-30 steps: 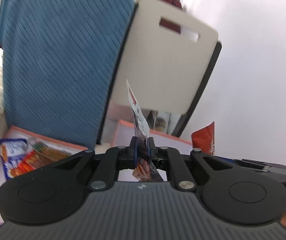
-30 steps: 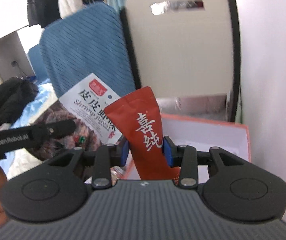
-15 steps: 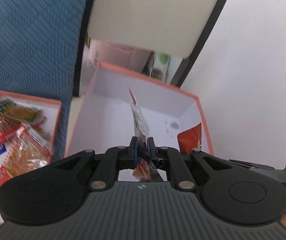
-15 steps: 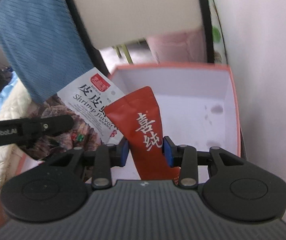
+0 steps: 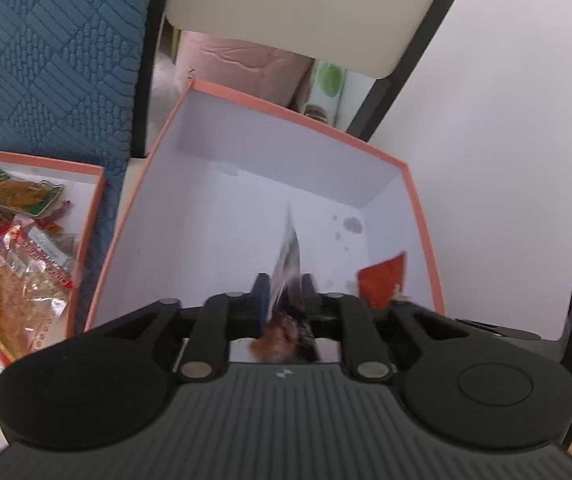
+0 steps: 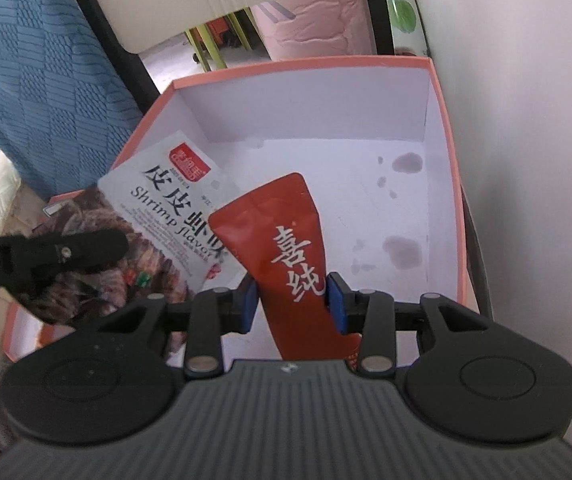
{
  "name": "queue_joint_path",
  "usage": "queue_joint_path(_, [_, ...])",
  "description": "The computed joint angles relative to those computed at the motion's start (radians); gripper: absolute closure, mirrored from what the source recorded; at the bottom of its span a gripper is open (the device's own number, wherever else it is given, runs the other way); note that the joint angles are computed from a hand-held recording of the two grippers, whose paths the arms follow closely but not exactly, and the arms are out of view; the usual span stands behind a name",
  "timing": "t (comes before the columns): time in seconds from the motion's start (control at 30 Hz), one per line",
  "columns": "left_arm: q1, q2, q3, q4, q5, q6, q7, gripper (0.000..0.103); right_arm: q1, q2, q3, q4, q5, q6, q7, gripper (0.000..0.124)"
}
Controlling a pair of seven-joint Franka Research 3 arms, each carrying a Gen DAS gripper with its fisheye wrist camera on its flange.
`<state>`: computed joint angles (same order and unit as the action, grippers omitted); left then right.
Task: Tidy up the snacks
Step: 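Open both tools to drop the packets into the pink box, then move both tools back over the snack tray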
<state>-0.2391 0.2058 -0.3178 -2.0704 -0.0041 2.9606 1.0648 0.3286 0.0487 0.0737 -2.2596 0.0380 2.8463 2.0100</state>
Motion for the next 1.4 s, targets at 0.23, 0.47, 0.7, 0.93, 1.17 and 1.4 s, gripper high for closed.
queue_joint_path(0.23, [-0.007, -0.080, 0.014, -0.068, 0.025, 0.055, -0.034, 0.056, 0.000, -0.017, -0.011, 0.005, -0.175, -0.027, 0.142, 0.057])
queue_joint_path(0.47, [-0.024, -0.230, 0.059, -0.180, 0.093, 0.104, -0.111, 0.056, -0.017, -0.081, 0.013, -0.010, -0.244, -0.002, 0.193, 0.057])
queue_joint_path(0.7, [0.032, -0.415, 0.050, -0.300, 0.308, 0.134, -0.290, 0.056, -0.047, -0.182, 0.079, -0.045, -0.311, 0.027, 0.275, 0.057])
queue_joint_path(0.93, [0.022, -0.604, 0.083, -0.427, 0.319, 0.155, -0.278, 0.056, -0.101, -0.279, 0.173, -0.066, -0.395, 0.029, 0.391, 0.057])
queue_joint_path(1.17, [-0.040, -0.767, 0.174, -0.552, 0.283, 0.190, -0.219, 0.056, -0.146, -0.356, 0.262, -0.067, -0.448, 0.012, 0.463, 0.057])
queue_joint_path(1.4, [-0.100, -0.935, 0.270, -0.684, 0.250, 0.208, -0.145, 0.056, -0.199, -0.414, 0.366, -0.064, -0.540, 0.010, 0.590, 0.057])
